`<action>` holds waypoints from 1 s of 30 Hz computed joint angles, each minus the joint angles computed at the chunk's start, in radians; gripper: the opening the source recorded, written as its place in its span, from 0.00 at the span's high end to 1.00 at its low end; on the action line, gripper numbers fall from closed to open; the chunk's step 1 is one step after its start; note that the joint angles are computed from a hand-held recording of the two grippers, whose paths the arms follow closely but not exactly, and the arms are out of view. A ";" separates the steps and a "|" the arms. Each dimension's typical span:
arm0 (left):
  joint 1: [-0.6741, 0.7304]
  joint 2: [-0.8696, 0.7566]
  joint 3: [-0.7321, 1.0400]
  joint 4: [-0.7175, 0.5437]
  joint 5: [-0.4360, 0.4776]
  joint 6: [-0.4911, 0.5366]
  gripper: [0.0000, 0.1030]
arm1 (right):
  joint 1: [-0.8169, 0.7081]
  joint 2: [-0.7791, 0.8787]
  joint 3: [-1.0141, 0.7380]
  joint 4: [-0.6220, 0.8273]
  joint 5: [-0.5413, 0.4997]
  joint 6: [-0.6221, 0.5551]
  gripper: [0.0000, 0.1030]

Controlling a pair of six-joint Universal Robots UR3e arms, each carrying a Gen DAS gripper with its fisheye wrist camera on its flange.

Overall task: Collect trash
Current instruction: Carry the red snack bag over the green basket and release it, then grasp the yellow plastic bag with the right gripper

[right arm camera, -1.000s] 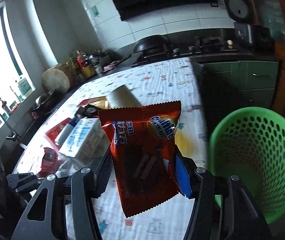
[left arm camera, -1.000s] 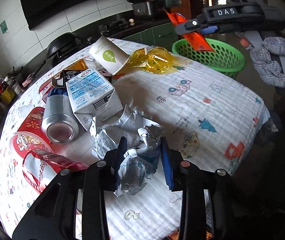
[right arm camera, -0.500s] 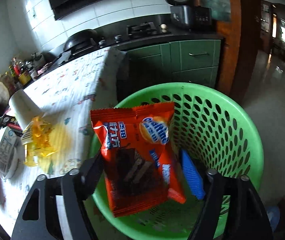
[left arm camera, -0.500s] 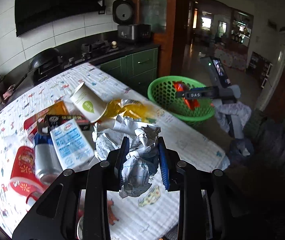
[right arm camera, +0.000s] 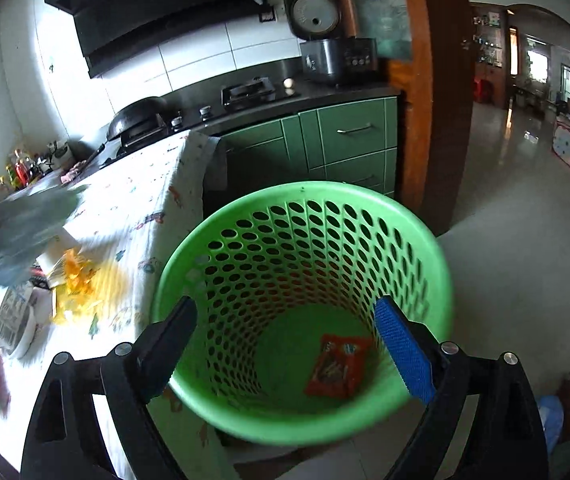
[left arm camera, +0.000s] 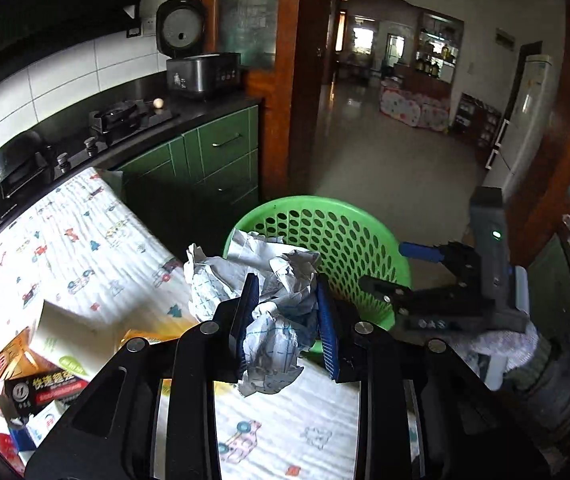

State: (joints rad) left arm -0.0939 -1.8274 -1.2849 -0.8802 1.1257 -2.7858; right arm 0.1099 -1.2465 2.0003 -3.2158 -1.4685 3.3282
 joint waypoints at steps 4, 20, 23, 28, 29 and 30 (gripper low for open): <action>-0.056 -0.184 0.196 -0.027 0.008 -0.078 0.69 | 0.002 -0.077 0.115 -0.054 0.000 0.014 0.15; -0.063 -0.144 0.054 0.113 -0.001 -0.221 0.35 | 0.065 -0.140 0.157 -0.027 -0.005 0.005 0.15; -0.018 0.014 -0.112 0.146 0.021 -0.220 0.35 | 0.091 -0.131 0.088 0.029 0.036 -0.020 0.15; 0.129 0.305 -0.354 0.139 0.007 -0.176 0.31 | 0.152 -0.060 -0.105 0.179 0.111 -0.082 0.15; 0.170 0.363 -0.391 0.123 0.002 -0.166 0.28 | 0.165 -0.040 -0.153 0.213 0.118 -0.097 0.15; 0.208 0.421 -0.429 0.112 0.005 -0.163 0.26 | 0.185 -0.013 -0.208 0.248 0.116 -0.113 0.15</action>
State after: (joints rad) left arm 0.1140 -1.4067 -1.7140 -0.7678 1.1304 -2.9483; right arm 0.2950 -1.2598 1.7923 -2.9678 -1.3522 3.2156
